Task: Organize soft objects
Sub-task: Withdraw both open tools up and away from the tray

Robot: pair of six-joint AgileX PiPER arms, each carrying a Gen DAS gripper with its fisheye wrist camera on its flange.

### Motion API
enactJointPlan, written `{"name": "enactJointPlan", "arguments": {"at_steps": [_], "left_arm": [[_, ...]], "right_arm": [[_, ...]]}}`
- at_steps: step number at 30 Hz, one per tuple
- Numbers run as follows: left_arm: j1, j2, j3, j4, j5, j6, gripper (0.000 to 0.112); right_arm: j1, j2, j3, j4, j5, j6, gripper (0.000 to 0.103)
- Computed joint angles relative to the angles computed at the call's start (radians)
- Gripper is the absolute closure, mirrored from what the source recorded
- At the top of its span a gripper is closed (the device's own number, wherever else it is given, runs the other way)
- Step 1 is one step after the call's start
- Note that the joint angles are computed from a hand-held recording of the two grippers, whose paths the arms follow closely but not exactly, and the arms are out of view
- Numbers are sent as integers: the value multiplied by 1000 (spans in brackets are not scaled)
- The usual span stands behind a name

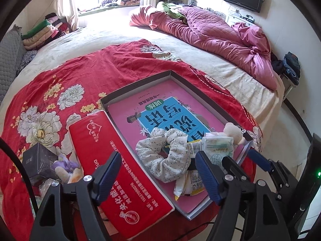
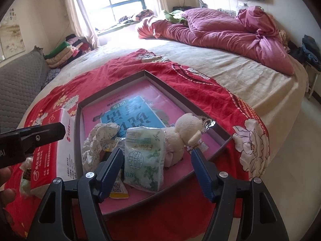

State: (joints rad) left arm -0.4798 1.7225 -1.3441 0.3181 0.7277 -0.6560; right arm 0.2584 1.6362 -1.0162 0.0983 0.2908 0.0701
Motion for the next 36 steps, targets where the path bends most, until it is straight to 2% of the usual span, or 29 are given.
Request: {"name": "enactJointPlan", "arguments": {"at_steps": [8, 16, 36], "left_arm": [[-31, -103, 96, 79, 1, -92, 34], [-42, -191, 153, 118, 36, -142, 32], [-44, -371, 272, 172, 116, -207, 32]], "right_arm": [[20, -67, 24, -184, -7, 220, 29], [74, -131, 20, -365, 18, 418, 27], [200, -233, -17, -507, 114, 547, 26]]}}
